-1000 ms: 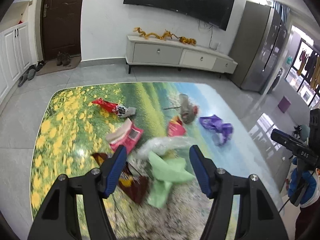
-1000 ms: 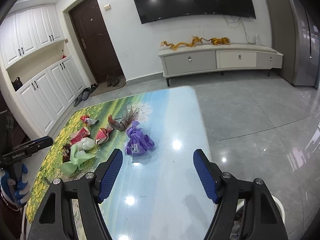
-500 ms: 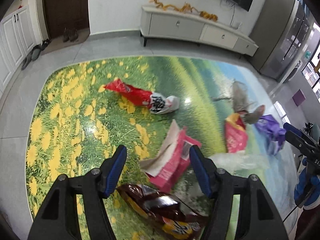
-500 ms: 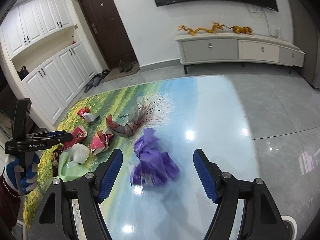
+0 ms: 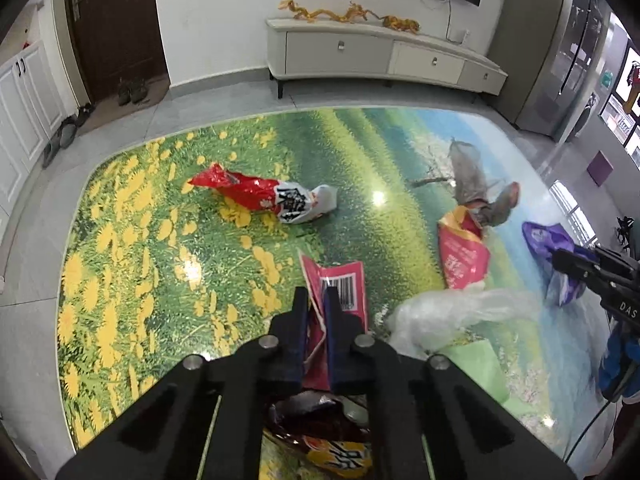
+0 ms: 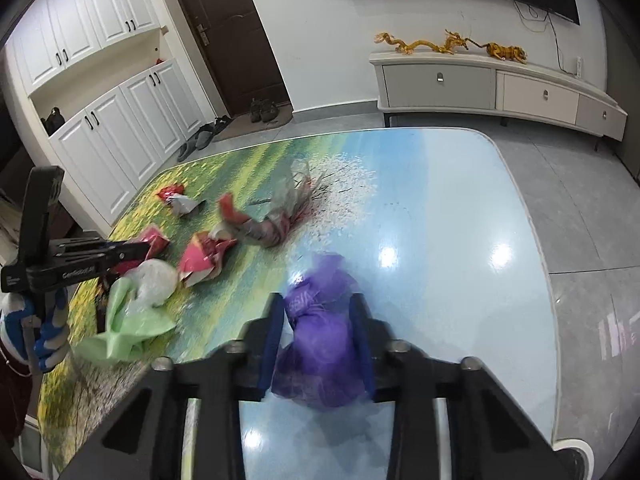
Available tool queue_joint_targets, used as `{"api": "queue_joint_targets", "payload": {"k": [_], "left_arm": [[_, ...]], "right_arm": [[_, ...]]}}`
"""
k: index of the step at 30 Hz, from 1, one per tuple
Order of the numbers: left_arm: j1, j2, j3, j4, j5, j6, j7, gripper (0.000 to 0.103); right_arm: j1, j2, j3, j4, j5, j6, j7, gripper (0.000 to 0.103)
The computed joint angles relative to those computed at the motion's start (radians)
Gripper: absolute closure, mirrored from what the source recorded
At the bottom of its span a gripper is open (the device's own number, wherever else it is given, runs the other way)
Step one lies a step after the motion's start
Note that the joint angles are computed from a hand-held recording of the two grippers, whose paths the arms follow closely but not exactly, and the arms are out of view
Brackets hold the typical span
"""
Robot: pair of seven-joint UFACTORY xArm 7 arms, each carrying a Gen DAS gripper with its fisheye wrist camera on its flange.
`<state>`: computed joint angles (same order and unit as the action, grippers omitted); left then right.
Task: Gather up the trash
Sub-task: 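Grasp the pink paper bag with the left gripper while the right grasps the other purple bag, then carry both bags over the bin and open both grippers to drop them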
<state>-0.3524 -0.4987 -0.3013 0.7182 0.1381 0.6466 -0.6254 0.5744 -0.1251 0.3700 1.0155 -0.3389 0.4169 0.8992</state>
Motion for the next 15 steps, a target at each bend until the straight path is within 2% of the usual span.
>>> {"api": "queue_joint_targets", "payload": {"k": [9,15], "left_arm": [[0.003,-0.198,-0.042,-0.01,0.012,0.058,-0.066,0.097],[0.013,-0.296,-0.078,0.054,0.008,0.115,-0.075,0.097]], "right_arm": [[-0.01,-0.188,0.073,-0.068,-0.012,0.082,0.071,0.081],[-0.036,-0.379,0.124,-0.113,0.008,0.15,0.089,0.081]]}}
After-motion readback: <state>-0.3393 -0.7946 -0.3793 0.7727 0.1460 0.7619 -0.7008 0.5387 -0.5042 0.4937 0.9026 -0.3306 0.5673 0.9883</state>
